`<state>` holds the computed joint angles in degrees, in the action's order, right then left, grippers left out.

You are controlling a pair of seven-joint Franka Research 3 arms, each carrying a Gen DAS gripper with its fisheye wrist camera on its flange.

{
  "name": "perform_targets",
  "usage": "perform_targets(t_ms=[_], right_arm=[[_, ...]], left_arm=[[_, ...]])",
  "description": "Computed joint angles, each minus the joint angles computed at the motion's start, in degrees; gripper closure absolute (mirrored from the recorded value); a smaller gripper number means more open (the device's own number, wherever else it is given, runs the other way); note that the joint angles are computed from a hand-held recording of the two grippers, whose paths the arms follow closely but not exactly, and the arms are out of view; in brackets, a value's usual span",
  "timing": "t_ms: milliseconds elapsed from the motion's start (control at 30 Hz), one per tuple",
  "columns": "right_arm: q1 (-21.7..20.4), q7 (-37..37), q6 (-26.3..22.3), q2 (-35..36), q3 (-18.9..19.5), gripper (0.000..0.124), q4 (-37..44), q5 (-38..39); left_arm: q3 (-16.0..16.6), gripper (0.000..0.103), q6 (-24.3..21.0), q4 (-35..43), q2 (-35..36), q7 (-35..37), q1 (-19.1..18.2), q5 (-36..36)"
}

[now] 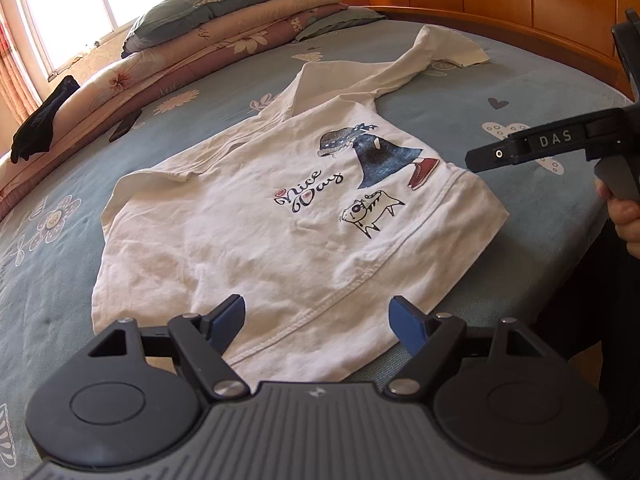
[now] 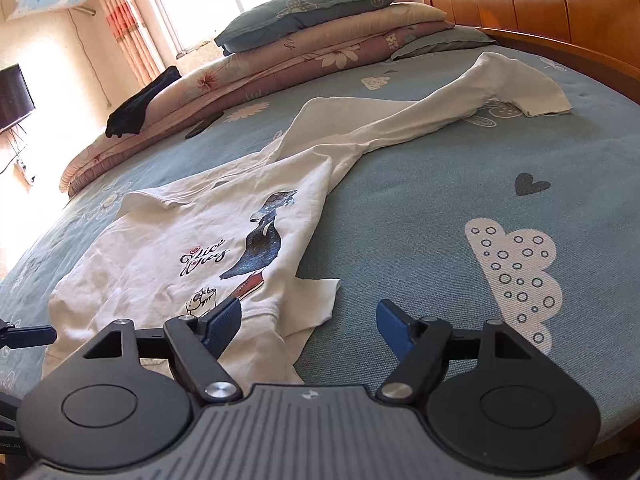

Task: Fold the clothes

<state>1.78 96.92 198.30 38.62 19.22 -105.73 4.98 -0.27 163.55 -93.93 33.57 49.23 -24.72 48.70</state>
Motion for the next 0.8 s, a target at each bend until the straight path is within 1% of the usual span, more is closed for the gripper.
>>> perform_targets(t_ms=[33,67,100,200,233,267,300,333,433,500,533,567,667,767,800], right_arm=[[-1.16,-0.12,2.65,0.89,1.14,0.045,-0.58,-1.17],[-0.78,0.04,4.1,1.19,0.59,0.045,-0.88,-1.34],[0.1,0.21,5.13,1.3,-0.49,0.044,-1.07,-1.07],[4.94,-0.04,5.96,0.44,-5.89,0.043,-1.11,3.02],[6.02,-0.01,6.62,0.29,-7.17,0.042,-1.23,4.47],[6.17,0.46,6.94,0.24,-7.54,0.041,-1.35,5.3],[5.69,1.34,6.7,0.18,-7.31,0.04,-1.39,5.7],[4.08,2.92,6.24,0.24,-6.03,0.04,-1.43,5.3],[-4.94,9.39,5.14,1.48,1.66,0.04,-1.85,-0.85],[-8.26,12.59,5.22,2.21,4.26,0.039,-2.14,-3.73],[-8.76,13.71,5.31,2.33,4.46,0.037,-2.24,-4.43],[-8.4,14.32,5.35,2.24,3.91,0.036,-2.26,-4.72],[-6.83,15.31,5.37,1.92,1.98,0.036,-2.19,-4.96],[-5.73,15.76,5.58,1.74,0.64,0.036,-2.18,-4.98],[-5.76,15.97,5.77,1.8,0.6,0.036,-2.2,-5.27]], left_arm=[[0.3,0.023,-0.1,0.57,0.59,0.02,-0.58,0.67],[0.66,0.023,-0.07,1.09,1.14,-0.03,-1.17,1.46],[1.24,0.023,0.04,1.81,1.79,0.2,-2.08,2.96],[2.97,0.023,0.49,4.48,4.04,1.16,-4.82,8.09],[3.6,0.024,0.8,5.62,4.93,1.47,-5.73,10.01],[3.57,0.024,1.0,7.02,6.02,2.45,-6.1,11.03],[3.44,0.024,1.17,8.52,7.18,3.7,-6.37,11.7],[3.34,0.024,1.35,10.07,8.37,5.1,-6.67,12.22],[3.77,0.024,-0.61,15.94,12.63,9.17,-8.15,12.56],[4.4,0.024,-2.21,20.12,15.7,11.68,-9.17,12.54],[4.62,0.024,-2.81,21.85,16.99,12.88,-9.5,12.31],[5.38,0.023,-2.83,23.19,17.99,12.87,-10.06,12.55],[8.07,0.022,-3.32,27.08,20.7,11.02,-11.77,13.64],[11.54,0.022,-5.07,29.6,22.02,3.62,-13.63,15.55],[12.02,0.022,-5.07,29.52,21.77,1.08,-13.67,16.06]])
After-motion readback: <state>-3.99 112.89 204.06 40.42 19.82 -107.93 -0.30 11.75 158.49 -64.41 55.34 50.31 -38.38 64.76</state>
